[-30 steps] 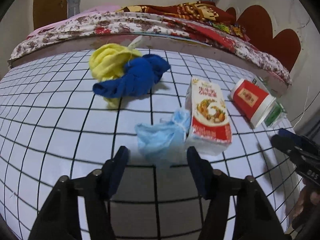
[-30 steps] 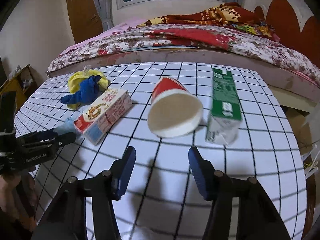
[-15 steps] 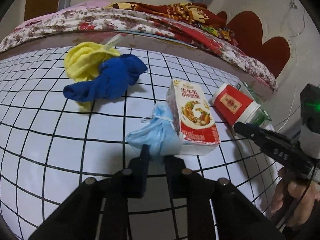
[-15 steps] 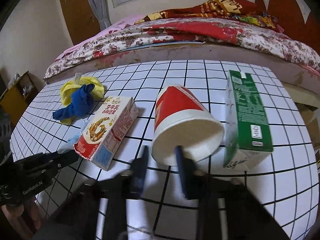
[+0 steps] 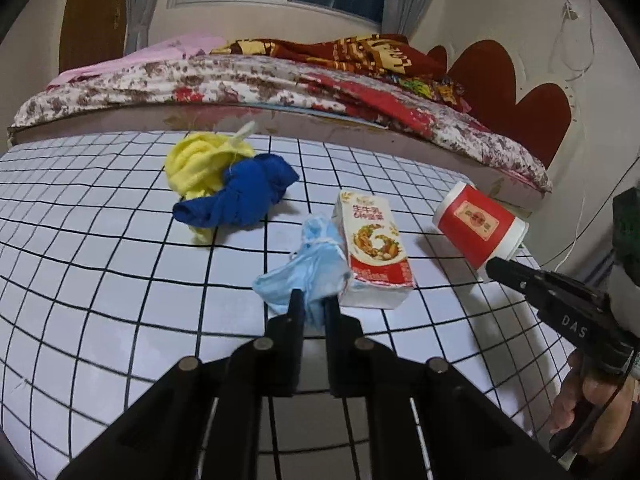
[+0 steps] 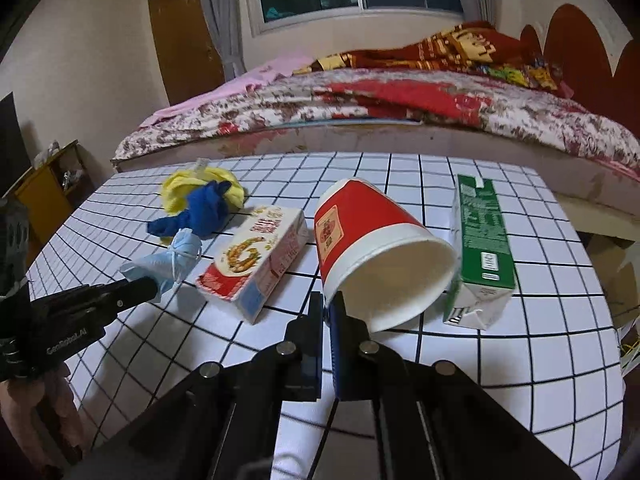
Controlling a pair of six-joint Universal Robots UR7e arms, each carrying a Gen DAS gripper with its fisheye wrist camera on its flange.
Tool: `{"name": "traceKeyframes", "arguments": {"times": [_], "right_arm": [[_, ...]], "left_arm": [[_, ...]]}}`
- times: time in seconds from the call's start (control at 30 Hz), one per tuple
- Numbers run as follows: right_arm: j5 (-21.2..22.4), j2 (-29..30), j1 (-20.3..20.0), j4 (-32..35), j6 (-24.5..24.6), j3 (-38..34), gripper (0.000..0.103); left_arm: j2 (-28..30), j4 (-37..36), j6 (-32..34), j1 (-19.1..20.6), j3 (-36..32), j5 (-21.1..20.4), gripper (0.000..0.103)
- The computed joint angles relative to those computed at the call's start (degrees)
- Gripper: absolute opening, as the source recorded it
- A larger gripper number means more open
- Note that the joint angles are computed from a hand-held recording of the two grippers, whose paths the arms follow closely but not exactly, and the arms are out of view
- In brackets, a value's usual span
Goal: Collect trash
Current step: 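Grasp the blue mask with left tool while right tool grasps red paper cup, then carry mask and red cup toward the black bin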
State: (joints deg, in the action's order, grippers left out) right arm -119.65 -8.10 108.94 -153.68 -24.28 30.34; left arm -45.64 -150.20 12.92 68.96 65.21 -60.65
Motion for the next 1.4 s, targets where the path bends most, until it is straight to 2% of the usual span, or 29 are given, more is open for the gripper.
{"name": "traceKeyframes", "arguments": {"times": [0.13,0.33,0.57,0.83,1.07,1.4], "right_arm": [[0.7,-4.4,0.5,-5.2,-0.3,8.2,0.003],[0.1,-11.9,1.2,-14.3,-1.1,22.2,0.003],[-0.6,-20.7,1.3,-23.1,0.4,37.2,0.003],[-1.3,-28.8,1.7,-31.7,0.9,50.7,0.003],[-4.2,-35.3,1.7,-39.9,0.7,61.3,0.003],[-10.0,-45.2,-0.5,-48.9,2.4,76.2,0.004]], "left_arm": [[-2.0,-2.7,0.7,-0.7,3.7,0.1,0.010],[-4.5,-6.9,5.2,-3.1,9.0,1.1,0.010],[-7.8,-12.0,7.3,-6.2,18.2,1.8,0.010],[-9.6,-14.5,5.9,-10.1,24.6,0.0,0.010],[-9.9,-14.2,3.1,-13.4,27.9,-2.5,0.010],[-7.3,-14.7,3.9,-18.7,31.0,-6.9,0.010]]}}
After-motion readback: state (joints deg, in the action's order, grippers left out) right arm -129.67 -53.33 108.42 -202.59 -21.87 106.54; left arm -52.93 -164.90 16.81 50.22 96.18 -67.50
